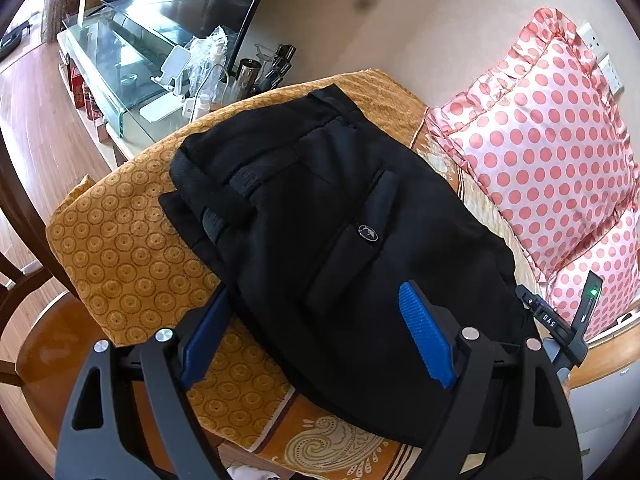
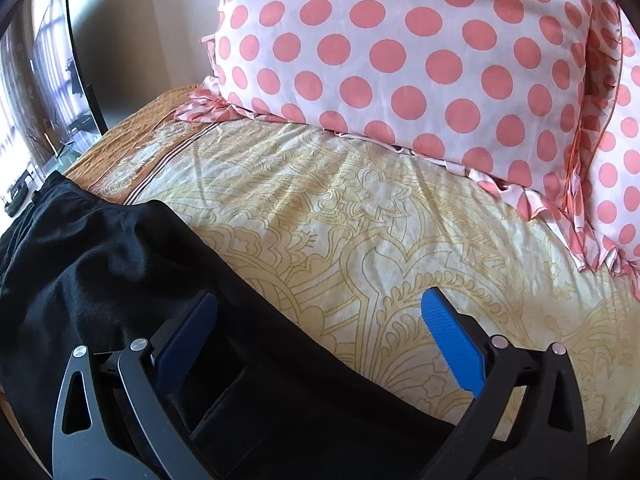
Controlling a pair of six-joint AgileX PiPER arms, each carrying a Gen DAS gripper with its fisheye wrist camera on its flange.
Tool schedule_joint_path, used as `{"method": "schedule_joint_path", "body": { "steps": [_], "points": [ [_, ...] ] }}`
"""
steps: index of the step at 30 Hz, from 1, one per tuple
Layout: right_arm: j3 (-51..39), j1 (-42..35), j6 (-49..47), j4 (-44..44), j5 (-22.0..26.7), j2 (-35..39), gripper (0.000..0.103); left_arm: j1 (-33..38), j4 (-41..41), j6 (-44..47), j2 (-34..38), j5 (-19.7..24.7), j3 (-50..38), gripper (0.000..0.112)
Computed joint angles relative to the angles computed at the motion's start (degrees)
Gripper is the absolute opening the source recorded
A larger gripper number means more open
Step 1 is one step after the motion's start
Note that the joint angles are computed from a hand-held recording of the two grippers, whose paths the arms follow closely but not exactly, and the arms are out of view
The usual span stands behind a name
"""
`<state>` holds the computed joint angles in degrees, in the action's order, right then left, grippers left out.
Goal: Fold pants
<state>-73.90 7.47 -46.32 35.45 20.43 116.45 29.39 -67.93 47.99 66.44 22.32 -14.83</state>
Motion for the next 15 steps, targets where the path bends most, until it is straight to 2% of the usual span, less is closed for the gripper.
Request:
{"method": "schedule_joint_path", "body": {
  "steps": [4,9,13,15],
  "points": [
    [-1.6,0.6,2.8,-3.3,0.2,0.8,0.102,-1.3,2.7,-2.7,0.0,-0.9,-0.4,0.083],
    [-6.4,1.1,8.2,-7.8,2.8,3.6,0.102,-1.4,3.4,-3.2,-0.1,-0.7,-0.5,0.083],
    [-7.9,0.5,8.1,-6.7,4.5,5.1,0.102,-0.1,2.8,-1.8,0.2,0.6,-0.7,0.083],
    [-7.1,0.3,6.6,-4.9,3.8,4.7,0.102,-0.4,2.9,-2.1,0.2,0.3,-0.7,0.083]
  ]
}}
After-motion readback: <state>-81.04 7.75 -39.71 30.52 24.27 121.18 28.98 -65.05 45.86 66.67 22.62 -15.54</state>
